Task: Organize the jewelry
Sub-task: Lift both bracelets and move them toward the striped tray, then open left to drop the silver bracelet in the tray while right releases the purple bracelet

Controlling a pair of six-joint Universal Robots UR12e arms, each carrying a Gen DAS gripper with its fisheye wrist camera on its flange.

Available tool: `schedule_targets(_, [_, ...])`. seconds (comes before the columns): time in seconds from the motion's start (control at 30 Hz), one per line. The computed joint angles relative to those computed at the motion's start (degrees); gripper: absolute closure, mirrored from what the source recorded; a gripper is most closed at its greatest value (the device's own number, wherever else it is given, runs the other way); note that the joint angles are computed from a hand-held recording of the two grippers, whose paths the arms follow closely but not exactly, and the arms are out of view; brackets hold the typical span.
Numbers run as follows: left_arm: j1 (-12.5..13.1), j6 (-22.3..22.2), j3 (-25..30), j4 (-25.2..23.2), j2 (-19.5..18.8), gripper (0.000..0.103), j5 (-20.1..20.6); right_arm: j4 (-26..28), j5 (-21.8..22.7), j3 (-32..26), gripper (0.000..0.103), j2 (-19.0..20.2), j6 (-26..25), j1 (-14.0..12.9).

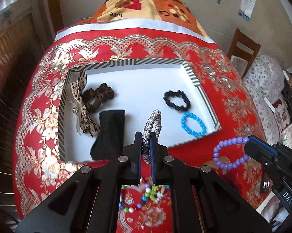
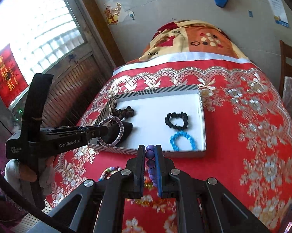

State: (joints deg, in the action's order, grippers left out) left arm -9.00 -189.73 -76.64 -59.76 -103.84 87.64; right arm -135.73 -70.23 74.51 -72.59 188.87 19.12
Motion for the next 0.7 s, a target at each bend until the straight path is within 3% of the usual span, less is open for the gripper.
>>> schedule_targets(0.43, [0.82, -2.73, 8.12, -3.88, -6.76, 0.097, 0.31, 6.54, 2.65, -12.37, 0.094, 9.12, -2.53, -1.13])
schedule_targets(0.7, [1.07, -4.62, 14.34, -7.24, -11.80, 0.097, 0.01, 13.62, 5.23, -24.50, 0.094, 17.33, -4.17, -1.77])
